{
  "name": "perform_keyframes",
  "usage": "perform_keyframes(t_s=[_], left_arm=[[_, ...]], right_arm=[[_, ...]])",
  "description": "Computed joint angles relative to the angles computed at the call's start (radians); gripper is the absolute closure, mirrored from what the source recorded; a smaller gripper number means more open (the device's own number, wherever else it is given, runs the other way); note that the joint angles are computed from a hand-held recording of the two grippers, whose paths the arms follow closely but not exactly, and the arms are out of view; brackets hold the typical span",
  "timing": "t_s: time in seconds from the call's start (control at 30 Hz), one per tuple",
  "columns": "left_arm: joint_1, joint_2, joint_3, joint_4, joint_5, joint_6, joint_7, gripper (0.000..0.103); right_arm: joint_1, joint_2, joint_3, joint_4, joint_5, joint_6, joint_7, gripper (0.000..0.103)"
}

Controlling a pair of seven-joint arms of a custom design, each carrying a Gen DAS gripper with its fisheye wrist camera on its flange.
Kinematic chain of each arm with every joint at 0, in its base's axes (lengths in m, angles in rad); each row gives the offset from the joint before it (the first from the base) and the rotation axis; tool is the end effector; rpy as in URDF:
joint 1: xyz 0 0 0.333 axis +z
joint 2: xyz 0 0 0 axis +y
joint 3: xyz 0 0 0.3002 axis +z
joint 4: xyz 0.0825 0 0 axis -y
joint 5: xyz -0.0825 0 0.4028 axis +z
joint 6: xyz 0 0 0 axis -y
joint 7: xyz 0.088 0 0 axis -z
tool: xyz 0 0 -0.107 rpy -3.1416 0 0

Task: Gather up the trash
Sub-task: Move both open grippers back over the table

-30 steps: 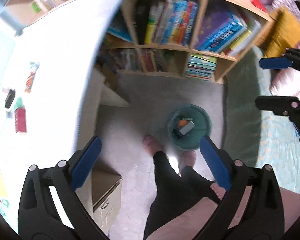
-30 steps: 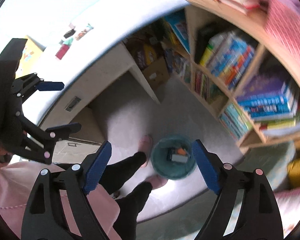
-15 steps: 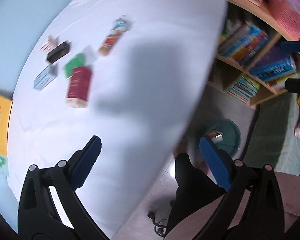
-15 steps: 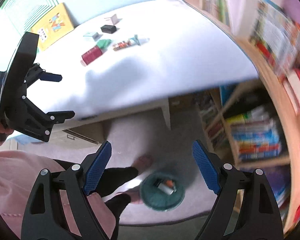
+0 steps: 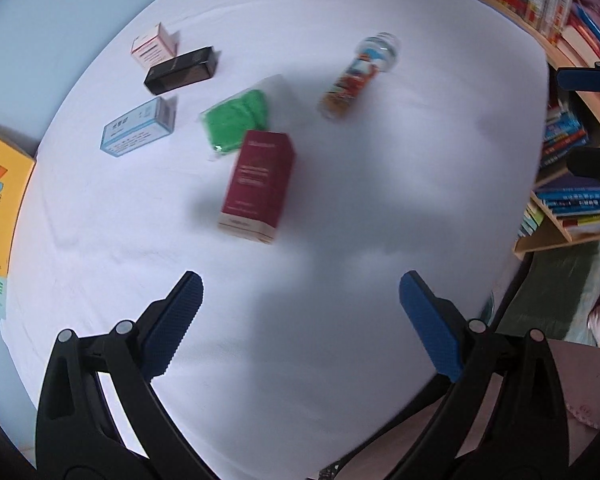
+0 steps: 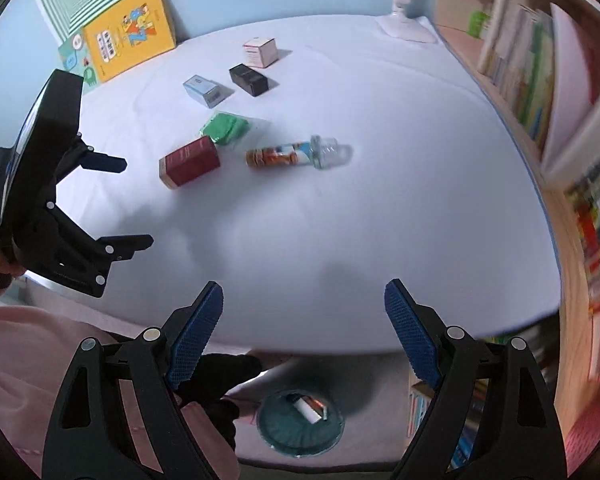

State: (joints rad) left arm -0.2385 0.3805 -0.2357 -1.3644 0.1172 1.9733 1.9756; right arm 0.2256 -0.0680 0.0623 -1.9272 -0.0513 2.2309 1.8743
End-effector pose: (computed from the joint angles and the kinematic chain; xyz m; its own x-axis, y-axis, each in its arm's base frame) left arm 0.6448 -0.2918 0.5141 -0.7606 -0.6381 -0.1195 -0.6098 0.7654 -0.2057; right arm 0.5683 0.1674 0.5349 0.0196 -0.9982 -0.0573 -0.9323 0.0024 -0.3616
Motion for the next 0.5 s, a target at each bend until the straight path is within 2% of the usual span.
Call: perform_keyframes(t_s=[0.2, 0.5], left_arm=[[-0.012, 0.105, 0.013, 0.146, 0.018, -0.062, -0.028, 0.007], [-0.031, 0.275, 0.028, 0.392, 0.019, -0.182, -0.05, 0.007]], right_arm=[[-0.002, 0.143, -0.02, 0.161, 0.04, -0.045, -0.128, 0.02], [-0.007, 0.322, -0.047, 0.371, 0.088, -0.12, -0.243, 0.02]])
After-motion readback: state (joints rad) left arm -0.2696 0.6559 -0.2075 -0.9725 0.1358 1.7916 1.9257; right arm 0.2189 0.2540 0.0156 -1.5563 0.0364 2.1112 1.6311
